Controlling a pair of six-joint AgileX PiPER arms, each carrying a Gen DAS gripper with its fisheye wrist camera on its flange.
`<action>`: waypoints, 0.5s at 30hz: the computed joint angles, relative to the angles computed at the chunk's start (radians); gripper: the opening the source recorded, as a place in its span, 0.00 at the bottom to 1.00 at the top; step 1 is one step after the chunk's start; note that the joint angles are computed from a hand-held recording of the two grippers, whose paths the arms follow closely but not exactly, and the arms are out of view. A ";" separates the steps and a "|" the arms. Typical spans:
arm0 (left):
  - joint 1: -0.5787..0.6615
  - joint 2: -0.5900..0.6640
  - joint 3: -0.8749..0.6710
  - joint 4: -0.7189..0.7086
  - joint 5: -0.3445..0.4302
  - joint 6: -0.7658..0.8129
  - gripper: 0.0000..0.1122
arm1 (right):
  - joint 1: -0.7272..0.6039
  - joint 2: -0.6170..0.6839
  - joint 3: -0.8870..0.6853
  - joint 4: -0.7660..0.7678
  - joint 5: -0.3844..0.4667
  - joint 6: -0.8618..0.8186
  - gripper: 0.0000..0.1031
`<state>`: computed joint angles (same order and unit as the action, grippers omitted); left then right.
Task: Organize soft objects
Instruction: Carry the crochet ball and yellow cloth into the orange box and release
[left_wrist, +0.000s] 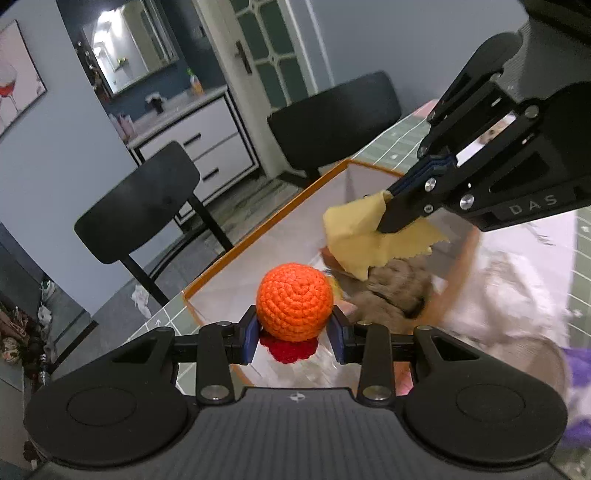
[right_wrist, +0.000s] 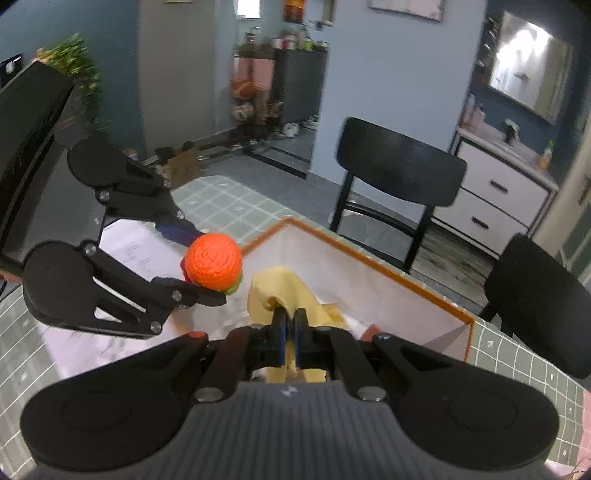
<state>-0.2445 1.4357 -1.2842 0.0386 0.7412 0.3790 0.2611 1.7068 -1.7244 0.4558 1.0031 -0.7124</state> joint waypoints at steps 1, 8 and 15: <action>0.004 0.032 -0.022 0.001 0.001 0.002 0.38 | -0.009 0.037 -0.037 0.001 0.003 0.003 0.01; -0.007 0.247 -0.148 0.115 0.019 -0.047 0.38 | -0.020 0.308 -0.329 -0.025 0.071 0.033 0.01; 0.013 0.375 -0.251 0.143 0.060 -0.049 0.38 | 0.008 0.499 -0.524 -0.093 0.114 0.056 0.01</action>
